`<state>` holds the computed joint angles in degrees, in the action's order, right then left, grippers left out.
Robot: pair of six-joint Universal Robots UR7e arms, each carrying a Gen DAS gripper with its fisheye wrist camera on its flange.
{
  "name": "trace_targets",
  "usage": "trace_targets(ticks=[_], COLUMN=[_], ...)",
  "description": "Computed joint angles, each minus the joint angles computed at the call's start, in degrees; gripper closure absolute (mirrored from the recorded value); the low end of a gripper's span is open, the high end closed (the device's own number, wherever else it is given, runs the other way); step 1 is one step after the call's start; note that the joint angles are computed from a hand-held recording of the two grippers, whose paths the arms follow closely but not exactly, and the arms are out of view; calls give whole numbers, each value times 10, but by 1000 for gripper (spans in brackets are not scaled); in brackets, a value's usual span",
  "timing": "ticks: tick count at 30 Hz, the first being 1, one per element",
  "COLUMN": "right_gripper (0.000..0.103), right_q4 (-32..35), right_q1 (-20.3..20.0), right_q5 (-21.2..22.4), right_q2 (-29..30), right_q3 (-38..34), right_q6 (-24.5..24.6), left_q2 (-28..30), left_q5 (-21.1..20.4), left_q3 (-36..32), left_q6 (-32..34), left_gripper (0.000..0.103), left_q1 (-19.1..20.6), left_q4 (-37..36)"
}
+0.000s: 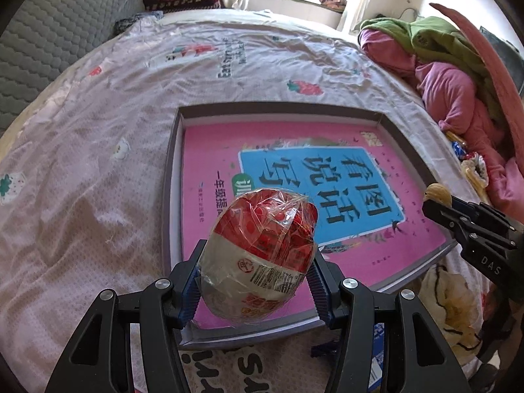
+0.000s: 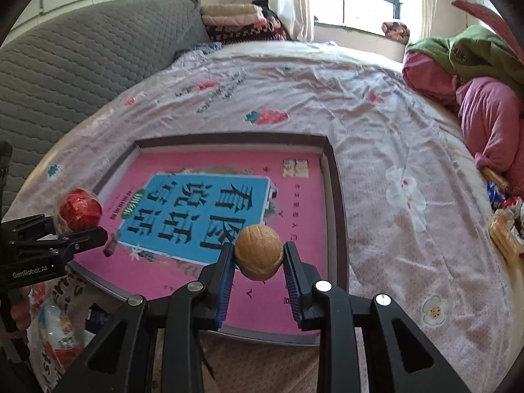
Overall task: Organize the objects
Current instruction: 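Lower the walnut into the box and open the right tool while the left releases the egg there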
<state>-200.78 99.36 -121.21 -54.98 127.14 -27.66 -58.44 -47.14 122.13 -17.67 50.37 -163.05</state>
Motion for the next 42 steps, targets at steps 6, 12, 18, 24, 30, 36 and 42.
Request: trace_targets(ticks=[6, 12, 18, 24, 30, 36, 42], right_gripper=[73, 73, 73, 73, 73, 73, 72], right_q4=[31, 65, 78, 79, 91, 94, 91], right_q1=[5, -6, -8, -9, -14, -17, -15], right_q5=[-32, -29, -24, -23, -12, -6, -15], right_q2=[18, 11, 7, 5, -6, -14, -12], right_q3=[-15, -18, -18, -17, -12, -7, -7], right_q6=[11, 42, 54, 56, 66, 73, 70], left_q2=[14, 16, 18, 18, 19, 18, 17], left_q5=[2, 3, 5, 2, 9, 17, 16], left_q3=[-5, -6, -8, -12, -11, -12, -12], left_q6=[-3, -8, -8, -5, -4, -12, -12], left_gripper=[45, 45, 45, 45, 45, 44, 43], left_q1=[1, 0, 0, 2, 1, 1, 2], left_q4=[14, 28, 37, 46, 47, 54, 53])
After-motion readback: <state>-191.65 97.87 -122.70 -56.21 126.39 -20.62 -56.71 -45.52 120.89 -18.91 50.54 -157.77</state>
